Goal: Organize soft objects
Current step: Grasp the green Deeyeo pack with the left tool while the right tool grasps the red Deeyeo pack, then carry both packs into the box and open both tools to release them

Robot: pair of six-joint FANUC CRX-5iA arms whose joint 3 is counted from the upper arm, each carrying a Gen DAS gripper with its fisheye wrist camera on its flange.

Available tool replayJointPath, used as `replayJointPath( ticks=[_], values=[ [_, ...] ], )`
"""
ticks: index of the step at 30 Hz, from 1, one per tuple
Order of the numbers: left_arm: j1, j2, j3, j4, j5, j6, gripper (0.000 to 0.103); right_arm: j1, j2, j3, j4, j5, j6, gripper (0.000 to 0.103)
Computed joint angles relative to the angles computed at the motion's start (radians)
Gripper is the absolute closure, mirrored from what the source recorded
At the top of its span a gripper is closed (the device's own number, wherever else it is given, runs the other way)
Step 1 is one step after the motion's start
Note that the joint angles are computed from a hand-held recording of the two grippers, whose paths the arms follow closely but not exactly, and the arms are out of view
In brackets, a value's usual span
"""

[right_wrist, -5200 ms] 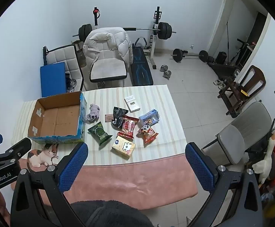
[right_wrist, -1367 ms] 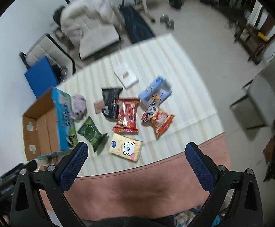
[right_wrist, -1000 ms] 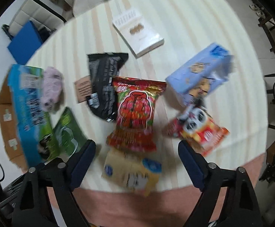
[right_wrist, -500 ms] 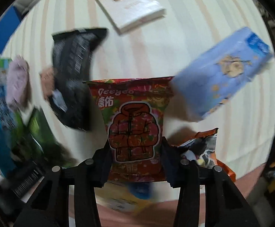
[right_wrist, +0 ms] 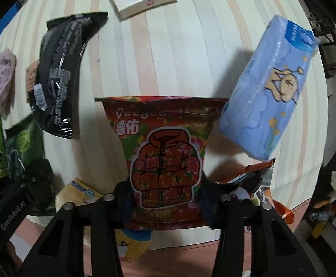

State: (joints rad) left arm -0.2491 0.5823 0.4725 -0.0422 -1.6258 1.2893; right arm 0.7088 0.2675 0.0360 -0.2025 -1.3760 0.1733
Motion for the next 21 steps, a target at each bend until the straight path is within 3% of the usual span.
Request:
replayJointPath(
  ticks=[4, 9, 12, 15, 21],
  values=[
    [0.014, -0.107, -0.045, 0.049, 0.008, -0.053, 0.070, 0.021, -0.068, -0.032, 0.030, 0.030, -0.054, 0.057],
    [0.096, -0.261, -0.126, 0.157, 0.023, -0.157, 0.070, 0.082, -0.164, -0.035, 0.110, 0.054, -0.105, 0.058],
    [0.149, -0.299, -0.085, 0.206, -0.013, -0.212, 0.070, 0.122, -0.200, -0.007, 0.157, 0.058, -0.124, 0.058],
    [0.206, -0.265, 0.038, 0.231, -0.098, -0.223, 0.070, 0.150, -0.181, 0.094, 0.198, 0.040, -0.118, 0.058],
    [0.298, -0.117, 0.265, 0.228, -0.133, -0.229, 0.070, 0.157, -0.010, 0.406, 0.242, -0.002, -0.016, 0.058]
  ],
)
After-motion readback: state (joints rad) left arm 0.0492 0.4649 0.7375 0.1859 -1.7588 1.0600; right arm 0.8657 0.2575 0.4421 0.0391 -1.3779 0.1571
